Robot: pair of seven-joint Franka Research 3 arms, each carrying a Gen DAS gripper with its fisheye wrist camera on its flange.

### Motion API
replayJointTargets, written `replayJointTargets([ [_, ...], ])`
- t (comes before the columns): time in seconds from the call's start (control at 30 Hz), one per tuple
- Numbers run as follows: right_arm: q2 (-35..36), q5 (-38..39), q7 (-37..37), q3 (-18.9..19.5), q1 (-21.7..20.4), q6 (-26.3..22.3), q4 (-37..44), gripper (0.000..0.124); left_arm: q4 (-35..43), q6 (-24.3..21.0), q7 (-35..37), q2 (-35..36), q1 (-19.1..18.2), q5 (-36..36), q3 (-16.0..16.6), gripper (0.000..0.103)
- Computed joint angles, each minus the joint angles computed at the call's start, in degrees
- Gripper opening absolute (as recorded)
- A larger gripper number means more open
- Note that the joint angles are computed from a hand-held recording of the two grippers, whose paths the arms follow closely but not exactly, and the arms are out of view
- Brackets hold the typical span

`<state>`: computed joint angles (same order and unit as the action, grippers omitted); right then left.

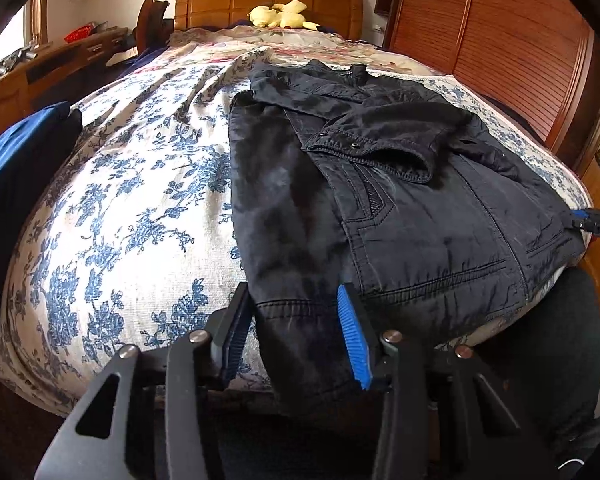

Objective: Fold large clothes
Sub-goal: 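Grasp the jacket hem with the right tool while the left tool grasps it too, then lift the hem with both tools and fold it toward the collar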

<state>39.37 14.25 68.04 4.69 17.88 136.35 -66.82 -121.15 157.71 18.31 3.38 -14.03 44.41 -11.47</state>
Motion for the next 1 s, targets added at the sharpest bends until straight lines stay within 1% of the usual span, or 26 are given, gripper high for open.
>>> replayJointTargets([
  [0.13, -0.71, 1.06, -0.55, 0.46, -0.62, 0.42, -1.55, 0.056, -1.10, 2.55, 0.56, -0.19, 0.62, -2.16, 0.27, 0.042],
  [0.2, -0.80, 1.42, -0.71, 0.58, -0.71, 0.60, -1.78, 0.056, -1.14, 2.84, 0.91, -0.15, 0.69, -2.57, 0.27, 0.042],
  [0.23, -0.83, 1.46, -0.80, 0.58, -0.67, 0.67, -1.87, 0.056, -1.00, 2.71, 0.92, -0.04, 0.63, -2.45, 0.25, 0.041],
  [0.27, -0.84, 1.46, -0.89, 0.58, -0.62, 0.75, -1.94, 0.056, -0.88, 2.73, 0.99, 0.04, 0.58, -2.18, 0.27, 0.038],
  [0.3, -0.95, 1.42, -0.97, 0.54, -0.50, 1.09, -2.19, 0.051, -0.67, 2.46, 0.39, 0.03, 0.44, -1.24, 0.33, 0.026],
  [0.33, -1.17, 1.32, -1.11, 0.48, -0.34, 2.00, -2.68, 0.038, -0.59, 2.26, -0.36, -0.11, 0.40, -0.74, 0.40, 0.016],
  [0.37, -2.21, 1.37, -1.68, 0.48, -0.15, 5.24, -4.72, 0.028, -0.72, 3.09, -1.02, -0.34, 0.51, -0.62, 0.49, 0.011],
  [0.4, -2.68, 2.49, -2.87, 1.41, -0.79, 6.34, -5.37, 0.019, -0.81, 4.17, -1.97, -0.60, 0.60, 0.16, 0.60, 0.008],
  [0.43, -2.84, 3.67, -3.73, 2.21, -1.36, 6.56, -5.38, 0.018, -0.48, 4.23, -3.11, -0.83, 0.54, 1.67, 0.62, 0.007],
  [0.5, -3.12, 5.15, -4.55, 2.85, -1.70, 7.10, -5.27, 0.017, 0.93, 2.22, -3.94, -0.93, 0.21, 3.80, 0.26, 0.006],
  [0.6, -2.87, 5.31, -4.49, 2.54, -1.08, 6.72, -4.41, 0.017, 2.28, 0.70, -2.63, -0.80, 0.03, 4.04, -0.18, 0.007],
  [0.67, -2.31, 4.98, -3.85, 2.15, -0.56, 6.10, -3.51, 0.017, 2.36, 1.12, -1.58, -0.80, 0.16, 3.65, -0.16, 0.006],
  [0.73, -1.79, 4.94, -3.22, 1.99, -0.38, 5.53, -2.94, 0.018, 1.72, 3.15, -1.93, -1.03, 0.59, 3.88, 0.20, 0.004],
  [0.77, -1.32, 4.83, -2.90, 1.92, -0.31, 4.80, -2.31, 0.018, 1.58, 3.45, -1.26, -1.14, 0.75, 2.91, 0.18, 0.003],
  [0.83, -0.45, 4.82, -3.27, 2.22, -0.54, 2.66, -0.84, 0.017, 1.46, 3.24, -3.05, -2.01, 0.76, 4.90, 0.19, 0.003],
  [0.93, -0.63, 6.68, -4.49, 3.25, -1.52, 2.45, -0.06, 0.010, 2.27, 3.40, -3.81, -3.14, 1.00, 6.61, -0.23, 0.003],
  [1.0, -1.84, 9.76, -6.22, 4.75, -2.87, 4.35, -0.61, 0.008, 3.54, 2.95, -4.63, -3.73, 1.20, 7.87, -0.52, 0.003],
])
